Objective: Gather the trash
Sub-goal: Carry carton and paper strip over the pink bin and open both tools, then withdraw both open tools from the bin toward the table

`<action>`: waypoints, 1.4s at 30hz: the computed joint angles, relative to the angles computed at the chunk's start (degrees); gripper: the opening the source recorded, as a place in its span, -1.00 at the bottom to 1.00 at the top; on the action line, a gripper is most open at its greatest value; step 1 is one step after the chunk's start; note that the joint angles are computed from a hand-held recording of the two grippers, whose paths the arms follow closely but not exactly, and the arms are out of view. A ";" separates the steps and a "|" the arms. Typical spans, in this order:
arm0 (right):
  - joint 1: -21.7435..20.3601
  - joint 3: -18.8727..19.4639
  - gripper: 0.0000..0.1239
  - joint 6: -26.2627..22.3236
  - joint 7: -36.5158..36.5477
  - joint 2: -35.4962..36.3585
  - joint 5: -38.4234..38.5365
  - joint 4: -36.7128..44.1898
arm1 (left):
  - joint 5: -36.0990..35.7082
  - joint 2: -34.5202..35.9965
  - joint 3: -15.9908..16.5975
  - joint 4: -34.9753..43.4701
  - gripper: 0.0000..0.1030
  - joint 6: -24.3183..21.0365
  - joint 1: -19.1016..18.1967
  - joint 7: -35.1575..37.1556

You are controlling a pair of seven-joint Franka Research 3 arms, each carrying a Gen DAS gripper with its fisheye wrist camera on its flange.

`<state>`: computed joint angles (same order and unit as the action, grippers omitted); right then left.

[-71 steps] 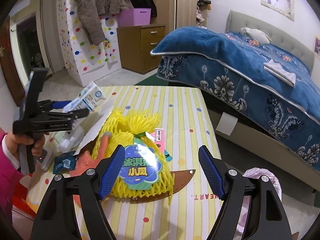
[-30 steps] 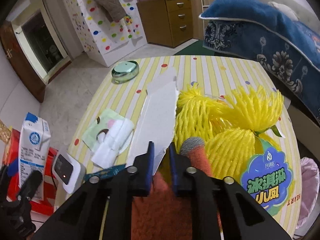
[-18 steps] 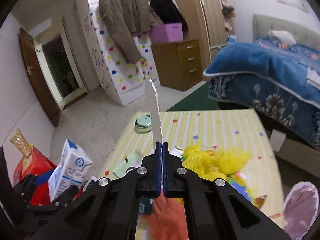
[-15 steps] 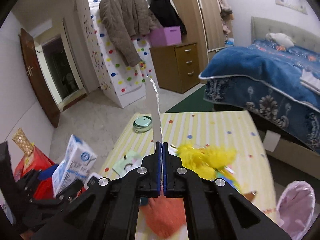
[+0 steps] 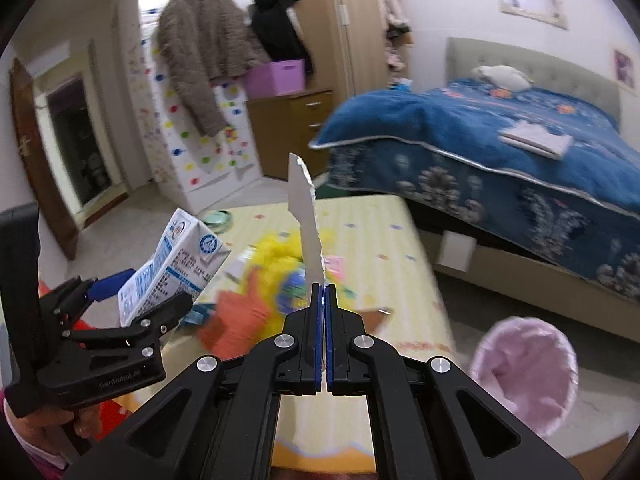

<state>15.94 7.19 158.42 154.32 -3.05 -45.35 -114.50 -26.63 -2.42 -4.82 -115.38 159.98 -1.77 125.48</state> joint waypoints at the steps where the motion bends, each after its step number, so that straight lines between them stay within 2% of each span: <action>1: -0.36 -0.22 -0.99 -0.63 1.51 -1.60 -0.82 -1.74 | -0.49 -0.02 -0.51 -0.10 0.60 -0.02 -0.58 0.71; 10: -8.66 2.68 -0.99 -6.73 8.23 -13.40 -2.84 -14.32 | -1.94 2.40 -5.02 1.33 0.60 -0.48 -5.71 4.44; 15: -13.38 3.87 -0.99 -8.18 9.67 -18.53 -1.15 -20.45 | -1.51 4.05 -7.31 2.14 0.60 -0.18 -7.98 6.01; 21: -17.68 4.67 -0.99 -10.61 9.23 -20.97 1.33 -23.93 | 5.16 8.63 -10.06 5.39 0.60 0.29 -9.98 2.45; 25: -20.14 4.48 -0.99 -10.80 9.38 -21.77 1.62 -25.37 | 7.36 12.05 -12.06 8.59 0.60 -0.97 -10.29 0.69; 35: -24.46 2.11 -0.98 -6.49 9.64 -17.02 1.18 -24.67 | 15.55 21.90 -15.29 20.12 0.62 -4.42 -11.42 -6.63; 36: -24.51 1.55 -0.93 -5.74 9.43 -16.17 1.42 -24.52 | 16.23 22.84 -15.42 21.29 0.63 -5.02 -11.59 -7.22; 38: -24.19 0.14 -0.87 -4.40 7.98 -14.59 2.94 -24.37 | 18.97 24.10 -14.58 22.54 0.85 -4.55 -12.62 -9.70; 40: -24.21 -0.56 -0.54 -3.96 8.04 -14.01 4.46 -24.69 | 18.97 23.99 -15.59 21.94 0.85 -3.53 -11.54 -9.65; 42: -25.01 -0.16 -0.47 -3.16 10.53 -15.19 3.95 -25.82 | 16.70 22.91 -17.30 20.27 0.85 -2.81 -9.34 -7.87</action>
<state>-9.07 7.02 155.26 164.85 -18.24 -41.40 -140.32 -9.93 20.49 -22.12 -95.11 157.17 -11.11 117.61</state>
